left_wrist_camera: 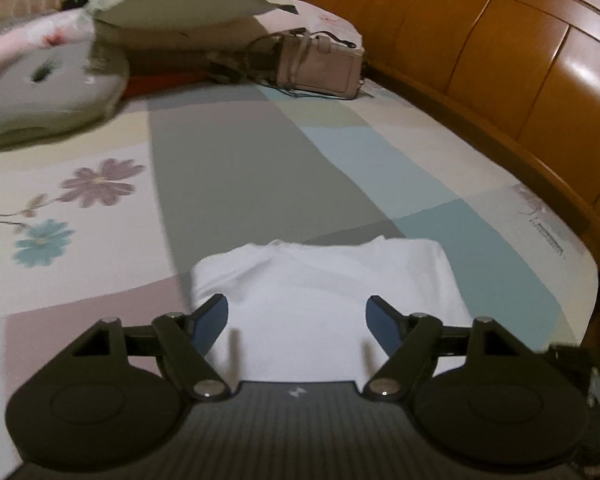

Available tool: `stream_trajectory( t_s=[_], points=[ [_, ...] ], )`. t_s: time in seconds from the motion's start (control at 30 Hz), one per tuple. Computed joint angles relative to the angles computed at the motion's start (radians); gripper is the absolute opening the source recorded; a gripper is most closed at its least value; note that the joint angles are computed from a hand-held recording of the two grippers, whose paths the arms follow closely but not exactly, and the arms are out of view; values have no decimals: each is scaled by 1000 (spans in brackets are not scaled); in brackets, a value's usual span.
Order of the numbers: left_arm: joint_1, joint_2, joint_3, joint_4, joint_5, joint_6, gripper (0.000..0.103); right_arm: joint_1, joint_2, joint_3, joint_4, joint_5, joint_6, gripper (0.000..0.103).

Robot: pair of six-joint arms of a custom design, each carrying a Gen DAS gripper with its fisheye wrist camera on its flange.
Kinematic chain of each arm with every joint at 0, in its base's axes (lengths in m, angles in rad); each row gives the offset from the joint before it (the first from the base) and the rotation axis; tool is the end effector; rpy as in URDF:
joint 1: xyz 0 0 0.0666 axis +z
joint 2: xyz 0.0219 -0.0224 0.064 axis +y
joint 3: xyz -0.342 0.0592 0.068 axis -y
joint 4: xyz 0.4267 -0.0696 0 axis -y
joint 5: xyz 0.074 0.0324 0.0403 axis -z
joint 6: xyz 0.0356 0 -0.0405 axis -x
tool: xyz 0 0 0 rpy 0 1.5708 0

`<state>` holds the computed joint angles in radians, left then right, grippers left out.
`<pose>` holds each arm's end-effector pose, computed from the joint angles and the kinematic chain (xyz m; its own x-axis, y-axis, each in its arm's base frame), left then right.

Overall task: Fold clothes
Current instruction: 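Fold the gripped edge over with the right gripper and open it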

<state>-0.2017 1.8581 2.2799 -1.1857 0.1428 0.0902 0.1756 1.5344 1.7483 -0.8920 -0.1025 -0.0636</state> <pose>0.6378 -0.1360 0.5383 -0.7019 0.0525 -0.7103 0.2367 0.9578 -0.1631 0.5700 0.1044 0.4966 -0.6325 -0.0480 -0.7731 -0.2125 0.9705 0.1136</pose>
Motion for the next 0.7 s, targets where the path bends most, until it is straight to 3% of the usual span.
stream_trajectory(
  t_s=[0.03,0.13,0.23,0.43,0.53,0.7],
  points=[
    [-1,-28,-32,2,-18,4,77,4,2,13,-15,6,-4,31],
    [-5,-87,-101,-6,-70,18,80,23,-13,27,-19,-12,11,76],
    [-3,-119,-148,-22,-98,58,80,57,-29,21,17,-26,84,78],
    [5,-204,-244,-31,-144,78,81,97,44,67,-66,41,156,87],
    [15,-245,-287,-24,-143,72,84,108,-2,19,-54,84,203,88],
    [-1,-245,-284,-44,-169,52,85,137,-39,6,-50,22,199,99]
  ],
)
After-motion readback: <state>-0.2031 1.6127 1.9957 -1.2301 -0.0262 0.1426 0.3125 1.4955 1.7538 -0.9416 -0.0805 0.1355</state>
